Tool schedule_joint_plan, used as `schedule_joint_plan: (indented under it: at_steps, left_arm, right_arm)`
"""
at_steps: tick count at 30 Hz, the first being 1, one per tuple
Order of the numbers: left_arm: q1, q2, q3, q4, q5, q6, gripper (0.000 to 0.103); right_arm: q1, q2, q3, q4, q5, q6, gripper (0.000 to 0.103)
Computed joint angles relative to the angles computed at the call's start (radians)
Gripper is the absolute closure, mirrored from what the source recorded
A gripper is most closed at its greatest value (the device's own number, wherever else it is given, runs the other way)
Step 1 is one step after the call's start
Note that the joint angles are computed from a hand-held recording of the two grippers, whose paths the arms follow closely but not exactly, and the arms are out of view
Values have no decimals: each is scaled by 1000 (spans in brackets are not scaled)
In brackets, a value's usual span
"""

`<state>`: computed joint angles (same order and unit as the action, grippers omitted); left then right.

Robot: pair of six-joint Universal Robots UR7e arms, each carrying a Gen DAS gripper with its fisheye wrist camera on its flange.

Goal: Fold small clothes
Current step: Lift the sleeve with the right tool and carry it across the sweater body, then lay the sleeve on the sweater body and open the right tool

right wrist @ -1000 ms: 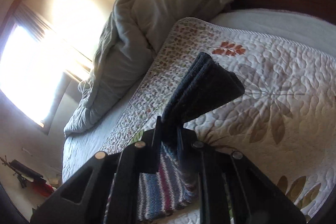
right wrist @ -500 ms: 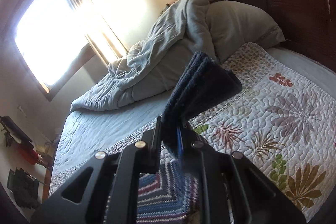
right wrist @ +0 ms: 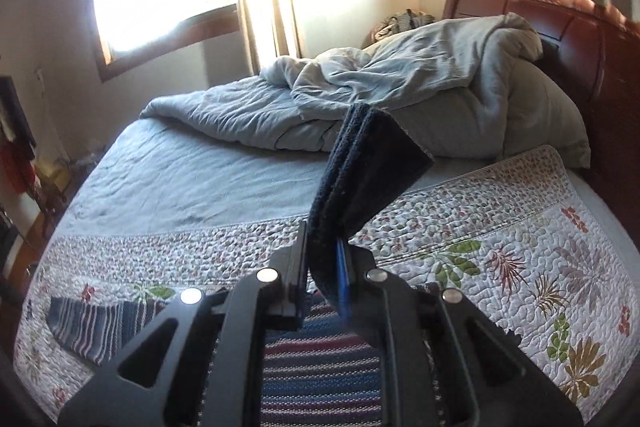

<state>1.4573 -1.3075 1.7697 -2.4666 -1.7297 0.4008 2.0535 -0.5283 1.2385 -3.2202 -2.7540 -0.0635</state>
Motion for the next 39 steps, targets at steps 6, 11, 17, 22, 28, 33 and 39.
schedule_joint_plan:
  at_steps: [6,11,17,22,28,33,39]
  left_arm:
    - [23,14,-48,31,-31,-24,4]
    - [37,22,-69,46,-45,-32,4]
    - [48,30,-82,48,-52,-38,4]
    - [47,36,-80,52,-33,-39,4]
    - [60,64,-123,107,-36,-88,4]
    - [73,123,-186,188,-127,-163,4]
    - [22,351,-422,330,-132,-345,4]
  right_arm:
    - [4,220,-248,193,-30,-48,92]
    - [-5,392,-419,381,-69,-77,92]
    - [-17,530,-516,493,-93,-96,92]
    - [-23,518,-462,635,14,41,29]
    - [-1,286,0,131,264,260,21]
    - [6,202,328,-331,329,451,21]
    - [27,221,357,-548,293,318,21]
